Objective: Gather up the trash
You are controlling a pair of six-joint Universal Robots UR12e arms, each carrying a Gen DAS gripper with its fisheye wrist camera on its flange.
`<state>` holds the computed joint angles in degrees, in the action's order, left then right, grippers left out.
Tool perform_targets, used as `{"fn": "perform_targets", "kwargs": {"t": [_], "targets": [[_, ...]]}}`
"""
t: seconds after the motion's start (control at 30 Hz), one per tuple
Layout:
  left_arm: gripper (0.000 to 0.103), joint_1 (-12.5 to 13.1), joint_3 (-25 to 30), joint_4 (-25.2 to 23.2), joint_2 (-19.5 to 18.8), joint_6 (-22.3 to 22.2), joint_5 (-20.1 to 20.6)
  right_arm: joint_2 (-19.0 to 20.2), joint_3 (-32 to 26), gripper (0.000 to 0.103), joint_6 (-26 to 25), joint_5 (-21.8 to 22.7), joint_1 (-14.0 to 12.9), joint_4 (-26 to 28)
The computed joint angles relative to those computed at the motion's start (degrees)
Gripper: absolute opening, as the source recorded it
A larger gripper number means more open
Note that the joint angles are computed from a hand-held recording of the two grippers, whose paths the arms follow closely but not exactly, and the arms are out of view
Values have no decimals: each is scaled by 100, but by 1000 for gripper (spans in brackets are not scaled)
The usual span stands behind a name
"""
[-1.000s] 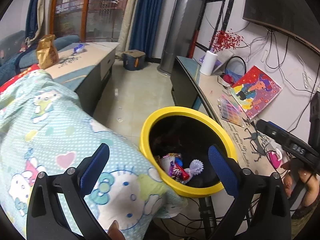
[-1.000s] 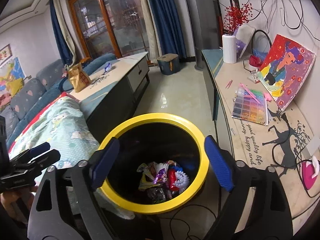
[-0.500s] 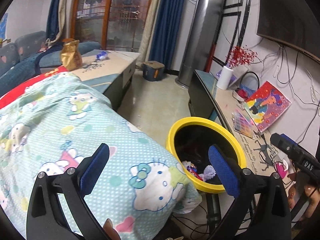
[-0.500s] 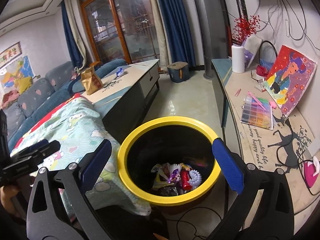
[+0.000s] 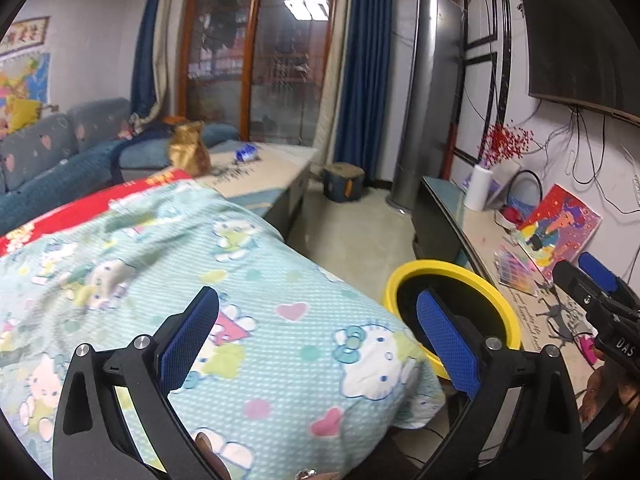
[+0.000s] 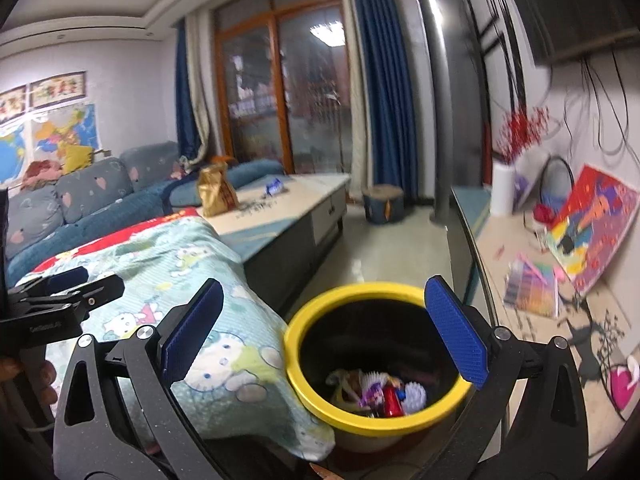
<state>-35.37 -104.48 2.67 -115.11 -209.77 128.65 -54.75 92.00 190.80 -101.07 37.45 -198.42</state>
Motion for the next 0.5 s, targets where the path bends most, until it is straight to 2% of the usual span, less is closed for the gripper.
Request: {"fn": "perform_targets", "kwargs": {"t": [0.2,0.33,0.5], "targets": [[97,-142,-243,533,36,308,469,141,5,93,-197,-183,174,-693],[97,-212,-392,745,67,235,685,243,-41,93,-516,-371,305,-915],[97,-251,-553,818,127,142,758,302,-15,93,-713,-375,382,-1200]]}}
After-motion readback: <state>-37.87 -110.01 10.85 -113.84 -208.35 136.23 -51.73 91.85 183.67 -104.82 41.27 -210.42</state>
